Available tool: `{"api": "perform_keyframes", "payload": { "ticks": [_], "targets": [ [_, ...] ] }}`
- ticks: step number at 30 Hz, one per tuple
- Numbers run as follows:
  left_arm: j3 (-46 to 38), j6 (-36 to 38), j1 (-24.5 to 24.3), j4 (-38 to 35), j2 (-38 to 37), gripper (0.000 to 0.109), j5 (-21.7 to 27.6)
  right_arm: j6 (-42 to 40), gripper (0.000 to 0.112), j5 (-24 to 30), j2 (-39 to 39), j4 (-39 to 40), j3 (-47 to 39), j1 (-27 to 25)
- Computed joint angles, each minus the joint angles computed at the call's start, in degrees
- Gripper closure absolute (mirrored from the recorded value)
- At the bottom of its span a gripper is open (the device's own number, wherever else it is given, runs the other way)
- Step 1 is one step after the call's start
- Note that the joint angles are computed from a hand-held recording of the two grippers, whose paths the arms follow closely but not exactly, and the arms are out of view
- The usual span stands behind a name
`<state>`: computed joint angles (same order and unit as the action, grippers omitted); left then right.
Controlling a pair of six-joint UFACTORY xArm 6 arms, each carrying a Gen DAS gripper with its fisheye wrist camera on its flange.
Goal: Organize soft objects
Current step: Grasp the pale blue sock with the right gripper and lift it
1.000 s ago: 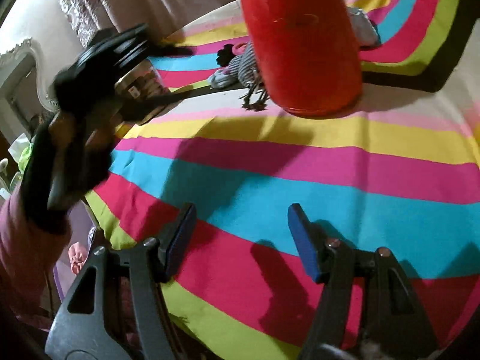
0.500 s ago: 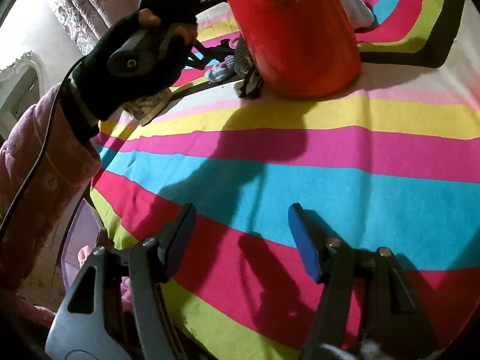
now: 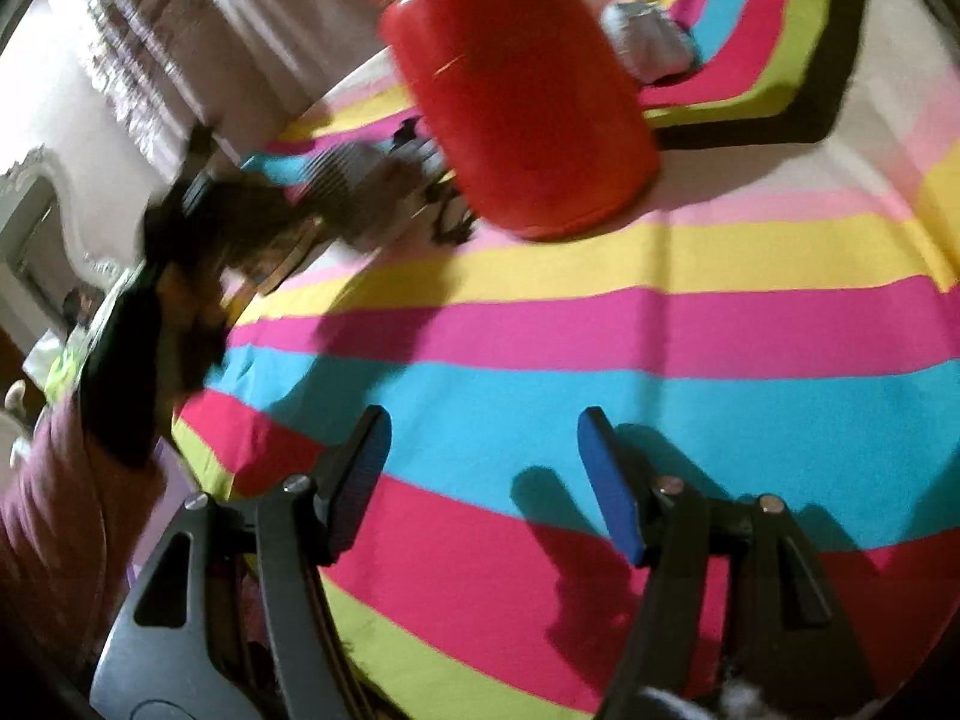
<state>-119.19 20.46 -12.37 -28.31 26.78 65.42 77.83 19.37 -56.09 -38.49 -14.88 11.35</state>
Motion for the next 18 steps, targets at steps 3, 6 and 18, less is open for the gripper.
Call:
{"api": "perform_keyframes", "payload": {
  "ticks": [3,6,18],
  "targets": [
    [0.8,-0.9,2.1,-2.0,0.6,0.103,2.1,0.0,0.044,6.8,-3.8,-2.0,-0.5,-1.3],
    [-1.6,-0.9,3.4,-7.7,3.4,0.099,6.6,-2.9,0.044,10.4,-5.7,-2.6,-2.2,-5.9],
    [-9.2,-2.6,-1.3,-10.1,10.1,0.045,3.0,-19.1,0.044,-6.2,20.3,-2.2,-23.2,-32.9]
  ]
}}
